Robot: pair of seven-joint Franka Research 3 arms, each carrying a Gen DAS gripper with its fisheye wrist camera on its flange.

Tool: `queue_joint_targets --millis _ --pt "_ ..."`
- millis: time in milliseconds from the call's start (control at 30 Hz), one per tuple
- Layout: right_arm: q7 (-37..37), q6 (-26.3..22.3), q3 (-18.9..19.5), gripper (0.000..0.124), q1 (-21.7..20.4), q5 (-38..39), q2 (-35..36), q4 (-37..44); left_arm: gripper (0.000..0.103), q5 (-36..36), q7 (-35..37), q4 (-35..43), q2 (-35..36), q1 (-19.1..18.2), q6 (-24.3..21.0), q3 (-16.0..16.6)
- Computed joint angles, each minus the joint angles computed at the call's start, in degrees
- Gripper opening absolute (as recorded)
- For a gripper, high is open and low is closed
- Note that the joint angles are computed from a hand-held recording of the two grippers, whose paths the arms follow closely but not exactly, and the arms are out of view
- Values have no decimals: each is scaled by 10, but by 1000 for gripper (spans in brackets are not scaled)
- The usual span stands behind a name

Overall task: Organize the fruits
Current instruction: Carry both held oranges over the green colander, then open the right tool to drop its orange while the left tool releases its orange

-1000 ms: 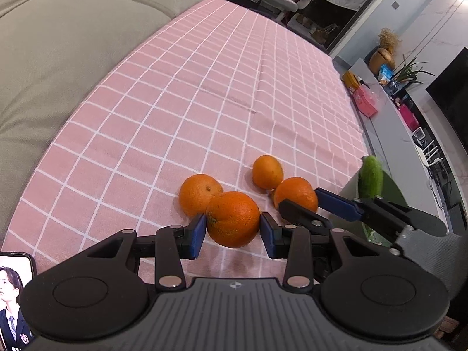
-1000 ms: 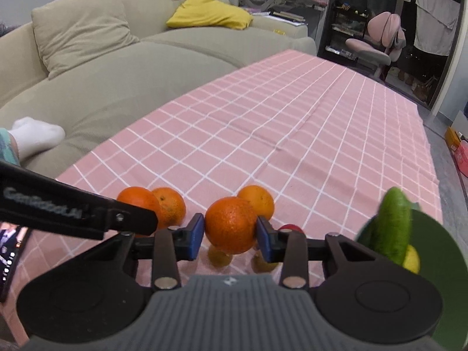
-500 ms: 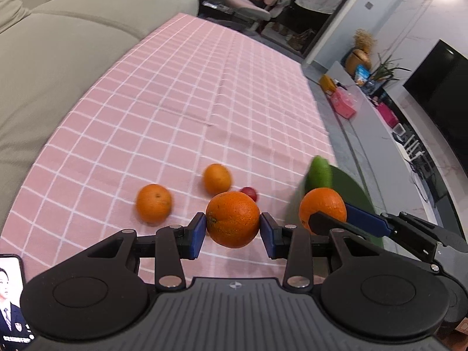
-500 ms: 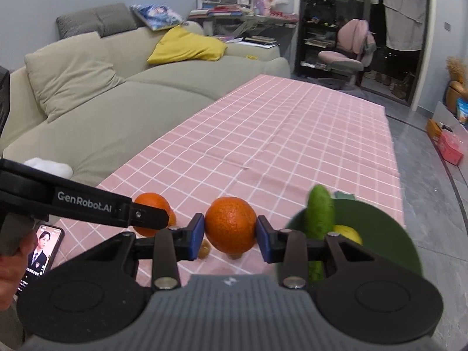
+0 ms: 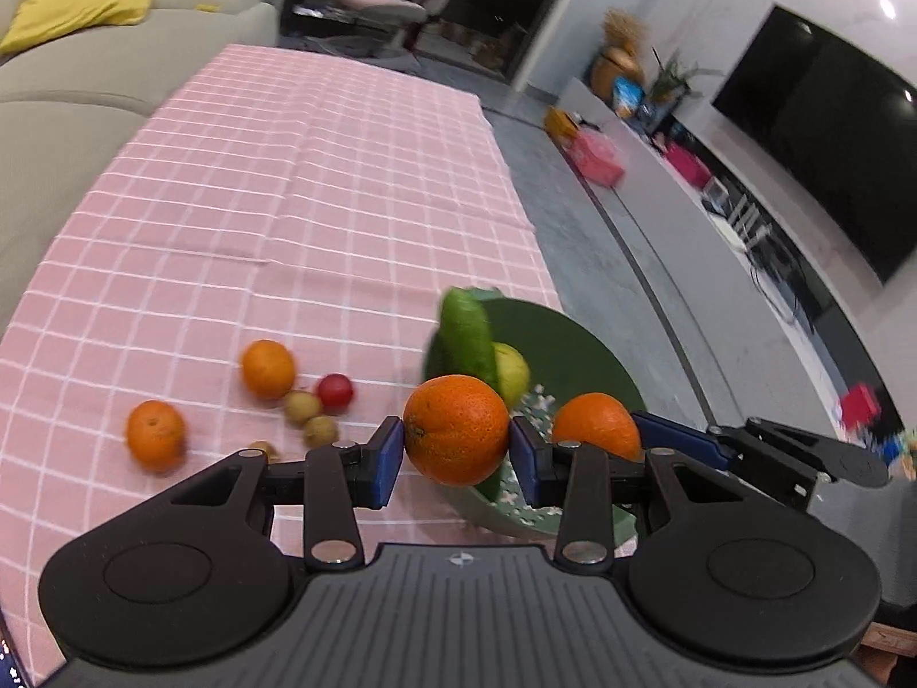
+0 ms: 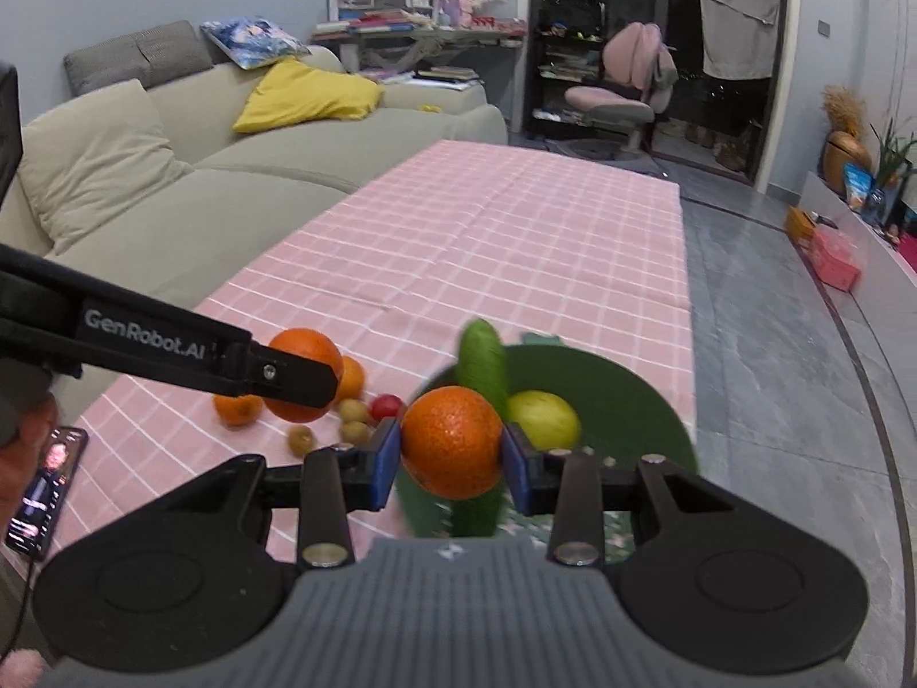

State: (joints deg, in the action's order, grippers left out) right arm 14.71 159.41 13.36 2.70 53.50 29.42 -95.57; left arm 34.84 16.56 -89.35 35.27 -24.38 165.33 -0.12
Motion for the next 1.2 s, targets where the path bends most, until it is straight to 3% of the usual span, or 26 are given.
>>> queue_joint_targets --millis 200,367,567,833,1000,1200 --pt "69 -4 -36 35 18 -83 38 42 45 -67 117 101 69 33 -54 -62" --pt "138 -25 -55 35 27 -160 76 88 45 -123 191 172 119 39 -90 -84" --pt "191 -62 -67 35 32 -237 114 138 45 -177 270 248 169 42 -147 -99" --pt "234 -146 -89 35 48 -327 171 229 45 -235 353 342 226 42 -221 -112" --pt "262 -198 -96 35 52 -358 205 286 45 -261 386 390 257 40 -246 -114" --pt "289 -253 -104 35 56 -385 232 335 45 -286 431 505 318 28 -320 -114"
